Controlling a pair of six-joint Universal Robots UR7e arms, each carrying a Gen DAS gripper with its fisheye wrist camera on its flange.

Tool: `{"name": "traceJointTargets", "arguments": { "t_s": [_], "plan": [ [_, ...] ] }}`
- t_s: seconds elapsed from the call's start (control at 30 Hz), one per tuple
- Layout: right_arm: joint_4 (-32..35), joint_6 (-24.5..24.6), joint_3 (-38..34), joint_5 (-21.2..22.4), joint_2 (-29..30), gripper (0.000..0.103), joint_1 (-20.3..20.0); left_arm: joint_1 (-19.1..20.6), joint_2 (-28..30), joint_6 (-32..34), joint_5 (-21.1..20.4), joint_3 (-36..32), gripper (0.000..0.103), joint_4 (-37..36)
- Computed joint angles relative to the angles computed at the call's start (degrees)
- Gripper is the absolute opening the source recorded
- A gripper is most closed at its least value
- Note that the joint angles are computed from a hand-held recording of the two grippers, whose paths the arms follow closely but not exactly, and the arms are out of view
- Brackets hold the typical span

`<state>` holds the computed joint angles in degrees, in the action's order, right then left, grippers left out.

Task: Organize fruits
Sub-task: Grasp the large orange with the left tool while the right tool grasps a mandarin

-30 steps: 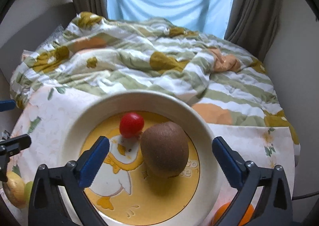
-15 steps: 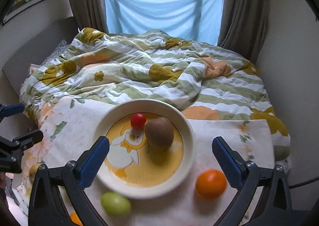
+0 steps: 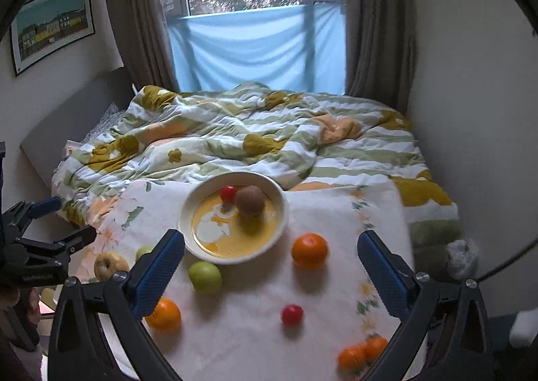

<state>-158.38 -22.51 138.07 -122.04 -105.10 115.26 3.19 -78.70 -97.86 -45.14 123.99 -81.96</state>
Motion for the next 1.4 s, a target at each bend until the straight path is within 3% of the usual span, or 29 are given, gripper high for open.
{"name": "traceJointTargets", "arguments": {
  "t_s": [0.3, 0.47, 0.7, 1.0, 1.23, 1.3, 1.37, 1.4],
  "plan": [
    [4.74, -5.28, 5.97, 2.01, -14.75, 0.103, -5.47, -4.69, 4.49, -6.27, -3.35, 1.77, 0.103, -2.04],
    [5.07, -7.36, 9.86, 4.18, -21.26, 0.103, -10.57, -5.9, 5.82, -4.05, -4.69, 4.99, 0.103, -7.76],
    [-1.68, -12.17, 17.08, 5.85, -26.42, 0.103, -19.3, -6.31, 8.55, 1.85, -3.86, 9.93, 0.103, -17.1],
    [-5.56, -13.37, 21.4, 7.16, -27.29, 0.103, -28.23, -3.16, 11.71, 10.38, -5.48, 13.73, 0.102, -29.91],
    [-9.89, -11.96, 21.86, 4.56, -22.01, 0.102, -28.58, -0.66, 13.9, 14.59, -8.56, 14.65, 0.086, -35.02],
    [-10.97, -11.62, 21.79, 3.88, -20.34, 0.099, -28.53, 0.01, 13.97, 15.33, -9.09, 14.91, 0.08, -36.27],
    [-12.04, -11.29, 21.71, 3.03, -18.77, 0.097, -28.25, 0.68, 13.97, 16.23, -9.65, 15.3, 0.067, -38.07],
    [-12.27, -11.13, 21.66, 2.75, -18.23, 0.095, -28.19, 0.81, 13.86, 16.46, -9.78, 15.51, 0.067, -38.77]
  ]
}}
